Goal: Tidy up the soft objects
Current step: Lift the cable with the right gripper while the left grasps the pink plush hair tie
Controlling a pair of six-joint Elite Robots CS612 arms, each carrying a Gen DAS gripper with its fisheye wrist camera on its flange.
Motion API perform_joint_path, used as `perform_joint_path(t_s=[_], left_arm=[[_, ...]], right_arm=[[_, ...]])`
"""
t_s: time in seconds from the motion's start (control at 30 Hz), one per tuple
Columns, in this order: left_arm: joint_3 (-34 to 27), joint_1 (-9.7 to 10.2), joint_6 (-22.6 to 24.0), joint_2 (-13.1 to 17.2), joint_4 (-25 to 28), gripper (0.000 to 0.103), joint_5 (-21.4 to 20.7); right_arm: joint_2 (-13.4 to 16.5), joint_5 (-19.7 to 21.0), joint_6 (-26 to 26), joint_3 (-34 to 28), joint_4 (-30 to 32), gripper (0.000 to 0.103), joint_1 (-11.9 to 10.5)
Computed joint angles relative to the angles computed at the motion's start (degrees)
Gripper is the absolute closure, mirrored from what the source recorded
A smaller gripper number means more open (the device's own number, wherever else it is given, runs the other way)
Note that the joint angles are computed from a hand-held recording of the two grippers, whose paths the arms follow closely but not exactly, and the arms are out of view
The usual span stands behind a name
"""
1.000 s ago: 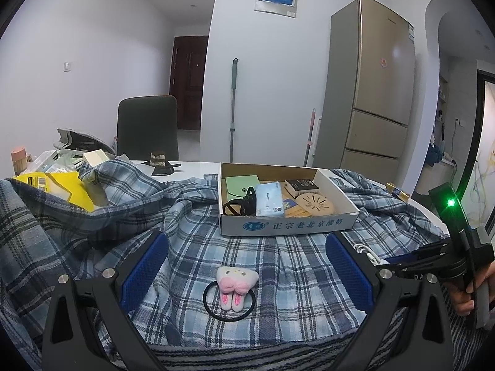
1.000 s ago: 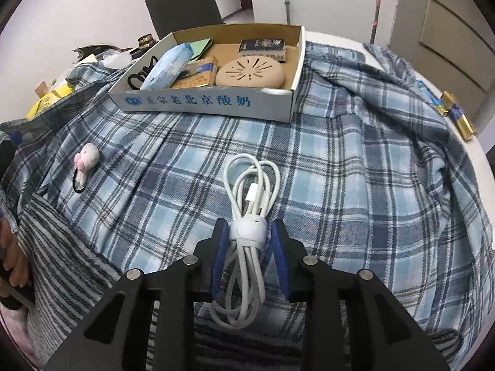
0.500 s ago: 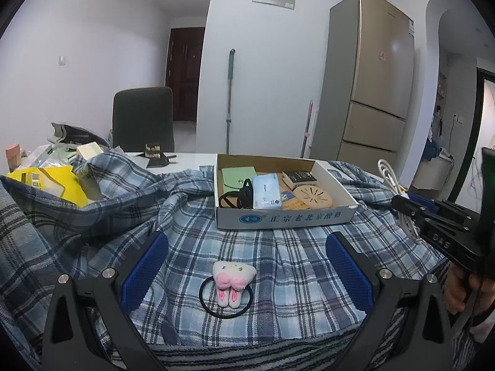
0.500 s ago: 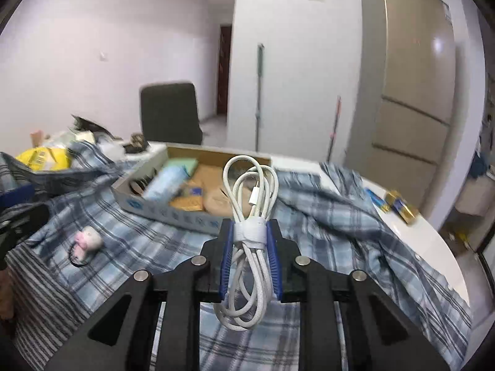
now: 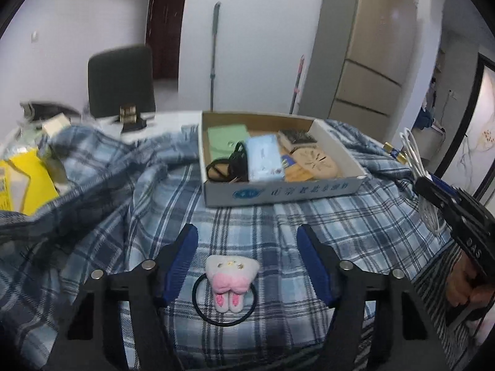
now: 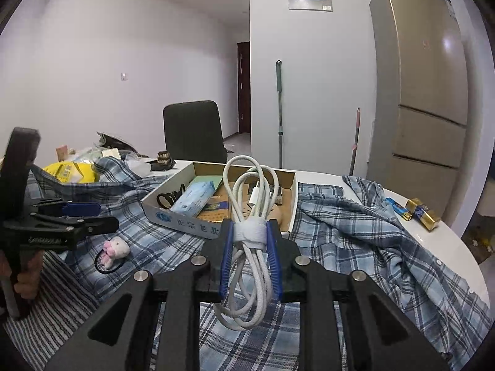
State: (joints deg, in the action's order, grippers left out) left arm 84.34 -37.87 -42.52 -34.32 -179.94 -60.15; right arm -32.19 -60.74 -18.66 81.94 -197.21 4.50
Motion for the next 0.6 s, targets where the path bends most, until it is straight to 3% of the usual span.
perform_joint_path(t_s=[0.13, 0.27, 0.43, 0.6], left_arm=[[-0.26, 0.71, -0.78, -0.07, 2.56, 0.038, -1.92], [-1.05, 1.31, -0.95, 0.30, 5.05, 0.038, -4.94], [-2.13, 2.11, -1.65, 0.84, 7.79, 0.061, -8.63], [-2.31, 2.02, -1.46, 0.95, 8.12, 0.063, -8.45]], right_arm=[[-0.03, 1.74, -1.14, -0.93, 5.31, 0.082, -0.16], [0.05, 0.87, -0.56, -1.52, 7.35, 0.083, -0.14], [-0.07, 0.50, -2.78, -1.35, 7.98, 0.083, 0.22], [-0.01, 0.33, -2.22, -1.64, 8.81, 0.083, 0.17]])
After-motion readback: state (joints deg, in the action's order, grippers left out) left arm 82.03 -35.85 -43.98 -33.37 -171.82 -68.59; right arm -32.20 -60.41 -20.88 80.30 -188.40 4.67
